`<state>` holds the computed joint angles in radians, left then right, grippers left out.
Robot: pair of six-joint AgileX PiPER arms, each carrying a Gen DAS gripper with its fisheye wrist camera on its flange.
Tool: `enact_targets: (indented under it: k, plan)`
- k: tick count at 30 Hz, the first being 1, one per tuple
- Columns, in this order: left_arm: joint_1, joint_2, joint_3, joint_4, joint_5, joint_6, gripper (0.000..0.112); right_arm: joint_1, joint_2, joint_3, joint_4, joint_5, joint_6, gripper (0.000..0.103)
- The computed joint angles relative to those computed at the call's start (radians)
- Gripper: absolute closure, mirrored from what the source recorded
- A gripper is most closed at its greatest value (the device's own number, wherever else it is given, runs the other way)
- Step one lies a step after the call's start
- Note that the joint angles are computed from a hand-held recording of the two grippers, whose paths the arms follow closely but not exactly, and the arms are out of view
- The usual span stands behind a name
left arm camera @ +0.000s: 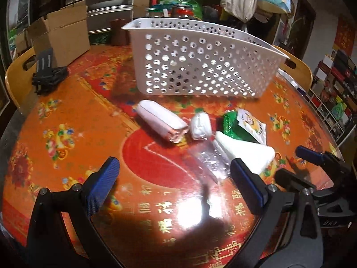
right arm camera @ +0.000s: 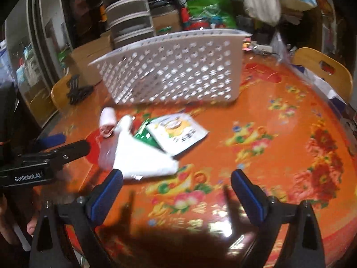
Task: Organize soft objects
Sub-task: 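Move both open tools back toward the remaining items on the table, then grasp the white cloth with the right tool while the left tool grasps the clear plastic bag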
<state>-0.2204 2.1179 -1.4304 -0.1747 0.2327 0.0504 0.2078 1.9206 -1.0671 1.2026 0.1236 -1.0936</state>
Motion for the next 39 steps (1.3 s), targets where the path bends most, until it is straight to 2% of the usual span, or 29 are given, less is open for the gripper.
enact_targets:
  k: [3, 6, 10, 18, 19, 20, 24, 26, 35, 39]
  plan:
    - [-0.010, 0.016, -0.025, 0.000, 0.012, 0.003, 0.014, 0.013, 0.010, -0.013, 0.028, 0.005, -0.038, 0.012]
    - [-0.013, 0.038, -0.055, 0.013, 0.027, -0.010, 0.017, 0.029, 0.024, -0.042, -0.133, 0.015, 0.115, 0.019]
    - [-0.007, 0.059, -0.084, 0.006, 0.047, -0.014, 0.025, 0.037, 0.052, -0.078, -0.242, 0.041, 0.220, 0.024]
    - [0.003, 0.075, -0.102, -0.036, 0.067, 0.025, 0.026, 0.071, 0.098, -0.147, -0.544, 0.061, 0.512, 0.034]
    - [0.003, 0.079, -0.106, -0.040, 0.070, 0.029, 0.026, 0.071, 0.098, -0.149, -0.548, 0.064, 0.513, 0.040]
    - [0.002, 0.080, -0.108, -0.048, 0.070, 0.036, 0.026, 0.071, 0.097, -0.150, -0.541, 0.066, 0.505, 0.051]
    - [-0.005, 0.085, -0.115, -0.055, 0.069, 0.041, 0.026, 0.065, 0.088, -0.129, -0.472, 0.054, 0.423, 0.062]
    - [-0.012, 0.089, -0.118, -0.049, 0.068, 0.037, 0.026, 0.056, 0.073, -0.104, -0.367, 0.043, 0.320, 0.067]
    - [-0.048, 0.125, -0.178, -0.016, 0.094, -0.003, 0.026, -0.023, -0.028, 0.021, 0.143, 0.026, -0.192, 0.070]
    - [-0.073, 0.142, -0.210, 0.033, 0.112, -0.053, 0.026, -0.054, -0.050, 0.049, 0.279, 0.042, -0.325, 0.070]
